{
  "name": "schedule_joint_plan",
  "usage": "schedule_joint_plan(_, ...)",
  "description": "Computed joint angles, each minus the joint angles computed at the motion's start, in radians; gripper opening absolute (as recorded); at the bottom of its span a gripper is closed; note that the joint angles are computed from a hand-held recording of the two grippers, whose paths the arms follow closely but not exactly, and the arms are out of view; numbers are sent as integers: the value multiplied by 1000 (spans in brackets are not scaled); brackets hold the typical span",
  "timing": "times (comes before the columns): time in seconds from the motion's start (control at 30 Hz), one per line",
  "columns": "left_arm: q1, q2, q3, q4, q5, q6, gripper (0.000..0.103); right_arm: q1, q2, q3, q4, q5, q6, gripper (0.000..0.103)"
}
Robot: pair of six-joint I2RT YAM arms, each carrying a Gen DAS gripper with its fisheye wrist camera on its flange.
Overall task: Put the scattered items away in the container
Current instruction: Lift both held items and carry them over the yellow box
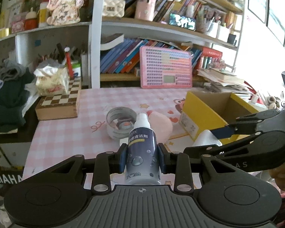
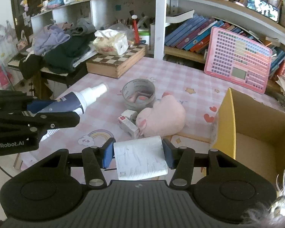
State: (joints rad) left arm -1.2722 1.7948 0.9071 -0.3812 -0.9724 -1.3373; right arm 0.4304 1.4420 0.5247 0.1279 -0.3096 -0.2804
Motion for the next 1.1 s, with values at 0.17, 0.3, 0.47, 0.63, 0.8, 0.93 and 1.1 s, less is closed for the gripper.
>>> schedule_joint_plan(0.17, -43, 1, 25, -24, -20, 11, 32, -14, -120, -80, -16, 8, 24, 50)
schedule_joint_plan(0.3, -76, 4, 43, -27, -27, 27, 32, -42, -226, -133, -59, 4, 37, 50)
schedule_joint_plan(0.47, -103, 4, 51, -2, -33, 49, 32, -96, -338, -185, -119, 6, 56, 50)
schedule_joint_plan(0.63, -116, 7, 60, 43, -37, 108, 32, -161, -434, -223, -174, -4, 57, 50)
schedule_joint_plan(0.8, -113, 8, 65, 111, -25, 196, 32, -231, -510, -246, -225, -24, 50, 50)
schedule_joint_plan(0.93, -102, 13, 70, 172, -9, 275, 32, -287, -540, -256, -247, -39, 42, 50)
schedule_joint_plan(1.1, -80, 31, 82, 263, 20, 381, 32, -361, -565, -257, -274, -65, 18, 50)
